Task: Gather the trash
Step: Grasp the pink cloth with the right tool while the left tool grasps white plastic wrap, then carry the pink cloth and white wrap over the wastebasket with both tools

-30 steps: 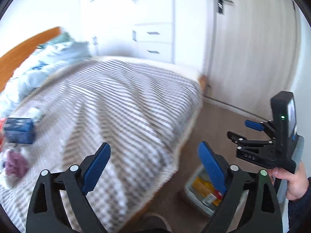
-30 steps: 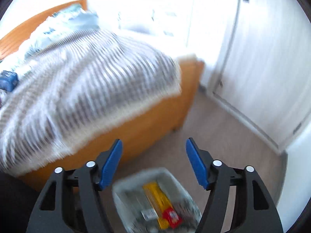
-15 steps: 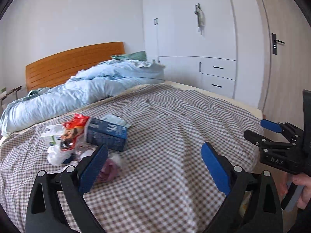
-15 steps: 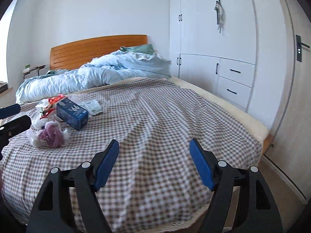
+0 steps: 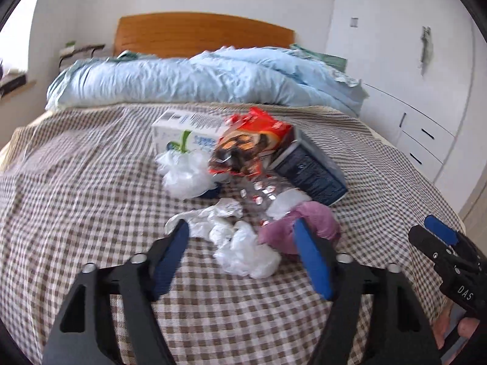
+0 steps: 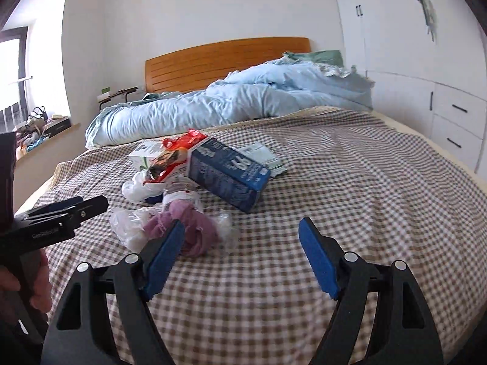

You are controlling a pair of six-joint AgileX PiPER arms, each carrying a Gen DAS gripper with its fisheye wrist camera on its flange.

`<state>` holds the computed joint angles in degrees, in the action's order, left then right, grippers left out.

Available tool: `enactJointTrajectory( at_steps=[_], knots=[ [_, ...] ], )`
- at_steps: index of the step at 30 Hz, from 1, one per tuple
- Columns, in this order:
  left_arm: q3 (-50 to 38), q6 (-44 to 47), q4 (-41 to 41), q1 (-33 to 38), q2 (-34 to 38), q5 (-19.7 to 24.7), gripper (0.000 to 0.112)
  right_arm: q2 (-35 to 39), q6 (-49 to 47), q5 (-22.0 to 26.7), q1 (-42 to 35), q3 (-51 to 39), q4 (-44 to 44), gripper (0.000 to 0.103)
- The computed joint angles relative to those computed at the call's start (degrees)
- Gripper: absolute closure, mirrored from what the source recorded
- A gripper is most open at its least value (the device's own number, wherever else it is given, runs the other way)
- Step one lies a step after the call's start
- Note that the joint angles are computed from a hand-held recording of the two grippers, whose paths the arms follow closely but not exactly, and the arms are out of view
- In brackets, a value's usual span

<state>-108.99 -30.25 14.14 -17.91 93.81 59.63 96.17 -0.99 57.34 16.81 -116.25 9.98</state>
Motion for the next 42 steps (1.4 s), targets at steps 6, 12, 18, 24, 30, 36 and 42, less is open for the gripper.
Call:
enactJointTrajectory(
  at_steps=[6,12,18,24,30,36,42],
  knots=[
    [2.8,4.4,-12.2,4.7,0.8,-2.9,0.080,14.0,0.2,8.0,3.3,-19.9,2.2,0.029],
    [0.2,4.2,-8.3,0.2,4.9,-2.9,0.106,15.8,-0.3,8.3,3.1,-18.7,4.3,0.043],
    [-0.1,1.4,-4.8,-0.6,0.7,-2.6,0.112,17.3,-1.9,11.8,4.0,-20.4,2.3,0.056],
    [3.7,-3.3,-0.8,2.1,-8.0,-5.0,0.112,16.7,-2.9,11.1,3.7,-18.0,2.2,0.062],
    [5.1,-4.0,-2.0,5.5,-10.0,-3.7,0.112,11.3,-3.3,5.6,5.6,-9.9,-0.9,0.076],
    [5.6,-3.9,-0.6,5.7,-10.8,-2.4,0.112,4.9,-5.0,-1.0,5.1,-3.5,0.8,0.078],
    [5.7,-4.0,0.5,4.4,-11.3,-2.3,0.112,1.1,-4.3,-4.1,5.0,2.4,0.0,0.078]
  ],
)
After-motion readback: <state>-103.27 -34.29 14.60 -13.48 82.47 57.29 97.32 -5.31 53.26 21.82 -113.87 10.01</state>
